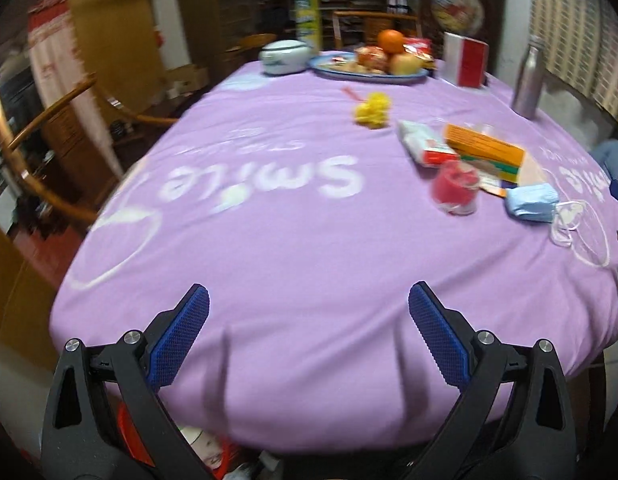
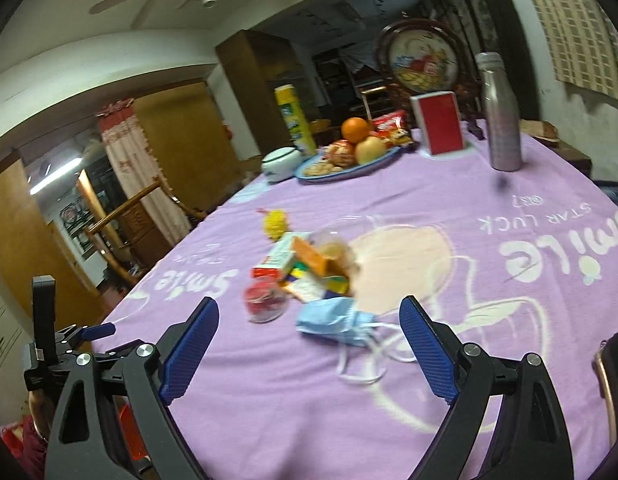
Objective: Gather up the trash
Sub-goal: 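Bring both open tools back over the remaining trash on the table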
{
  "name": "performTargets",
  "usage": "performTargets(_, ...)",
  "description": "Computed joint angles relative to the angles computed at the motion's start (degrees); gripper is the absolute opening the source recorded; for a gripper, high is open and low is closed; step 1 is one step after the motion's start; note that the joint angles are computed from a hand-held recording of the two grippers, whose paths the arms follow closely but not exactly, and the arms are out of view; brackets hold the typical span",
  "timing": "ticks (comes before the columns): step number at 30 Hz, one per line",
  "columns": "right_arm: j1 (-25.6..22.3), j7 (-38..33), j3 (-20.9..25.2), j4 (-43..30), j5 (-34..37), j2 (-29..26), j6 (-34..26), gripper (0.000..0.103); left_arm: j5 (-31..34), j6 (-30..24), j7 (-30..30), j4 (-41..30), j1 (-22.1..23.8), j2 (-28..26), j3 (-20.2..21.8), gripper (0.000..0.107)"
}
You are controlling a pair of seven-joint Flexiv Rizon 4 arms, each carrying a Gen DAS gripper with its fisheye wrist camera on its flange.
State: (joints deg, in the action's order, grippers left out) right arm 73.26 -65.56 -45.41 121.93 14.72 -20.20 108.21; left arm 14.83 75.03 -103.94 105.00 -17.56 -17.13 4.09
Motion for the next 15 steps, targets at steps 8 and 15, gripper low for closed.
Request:
performTargets(8, -3.47, 3.64, -0.78, -2.46, -1.31, -3.59, -2.11, 0.096, -5.08, -4.63, 9.05, -13.72, -1.54, -10.16, -4.35, 0.096)
performTargets(15, -6.67, 7.27, -0.03, -3.46, -3.78, -6.16, -2.19, 0.097, -10.31, -11.08, 14.77, -25.90, -3.18, -18.59, -5.59, 0.096)
